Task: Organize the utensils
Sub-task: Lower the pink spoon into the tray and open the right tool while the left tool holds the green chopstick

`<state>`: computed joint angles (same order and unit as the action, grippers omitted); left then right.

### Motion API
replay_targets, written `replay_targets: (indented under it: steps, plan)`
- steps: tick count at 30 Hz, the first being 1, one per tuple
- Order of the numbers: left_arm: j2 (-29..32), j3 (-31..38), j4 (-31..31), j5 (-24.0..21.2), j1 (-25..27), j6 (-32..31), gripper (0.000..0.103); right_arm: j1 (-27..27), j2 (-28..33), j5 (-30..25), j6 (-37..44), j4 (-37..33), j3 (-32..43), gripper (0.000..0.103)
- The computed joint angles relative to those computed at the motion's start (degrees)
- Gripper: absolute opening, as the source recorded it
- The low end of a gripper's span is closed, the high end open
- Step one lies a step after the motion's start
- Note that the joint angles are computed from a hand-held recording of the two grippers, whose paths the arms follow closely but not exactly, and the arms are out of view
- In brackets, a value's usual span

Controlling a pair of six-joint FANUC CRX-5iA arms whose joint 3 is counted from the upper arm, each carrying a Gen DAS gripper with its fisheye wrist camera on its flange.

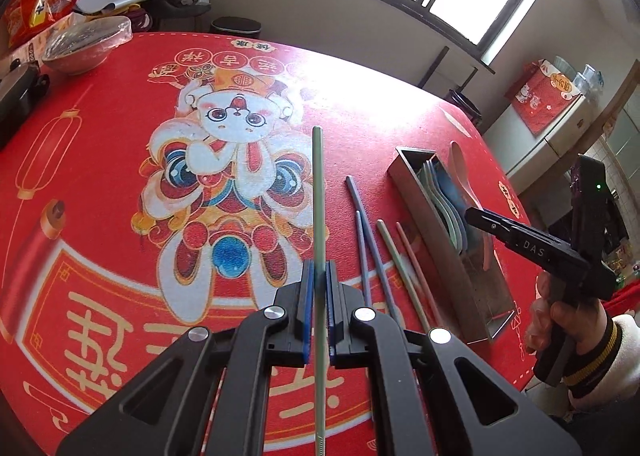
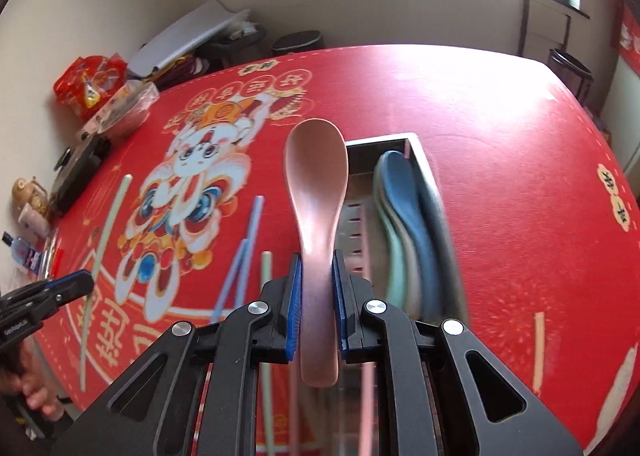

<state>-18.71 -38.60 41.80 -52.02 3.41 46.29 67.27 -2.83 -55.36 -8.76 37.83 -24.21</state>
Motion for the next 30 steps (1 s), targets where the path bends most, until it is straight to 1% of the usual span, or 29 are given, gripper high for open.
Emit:
replay_targets:
  steps: [3,7,12,17,24,30]
  plan:
    - [0.3,0.4,-0.8,1.5,-2.3,2.7,0.005,-2.1,-1.5,-0.9,4.3,-3.7,-0.7,0.014]
    - [0.4,0.8,-2.3,3.3,-4.8,6.7,0.005,-5.1,-2.2,0.2,9.8,-7.6,-0.7,0.014]
    - [0.4,1.1,-4.5,4.6,-6.8,11.4,0.005,-8.1,-1.6,2.0,15.4,-12.7,0.6,0.014]
    - [0.2,1.3,-6.5,4.9,-8.0,14.9,0.005,-9.5,-0.5,2.1,18.5,-16.0,1.9,0.014]
    - [-0.6,0.9,-7.4,5.1,-8.2,17.1,0.005,-10.5,0.4,2.0,21.9,-18.1,3.1,0.014]
    - [-1.1,0.7,-7.6,5.1,-8.4,17.4,0.005,-10.9,1.3,0.9,23.4,-18.8,4.4,0.016]
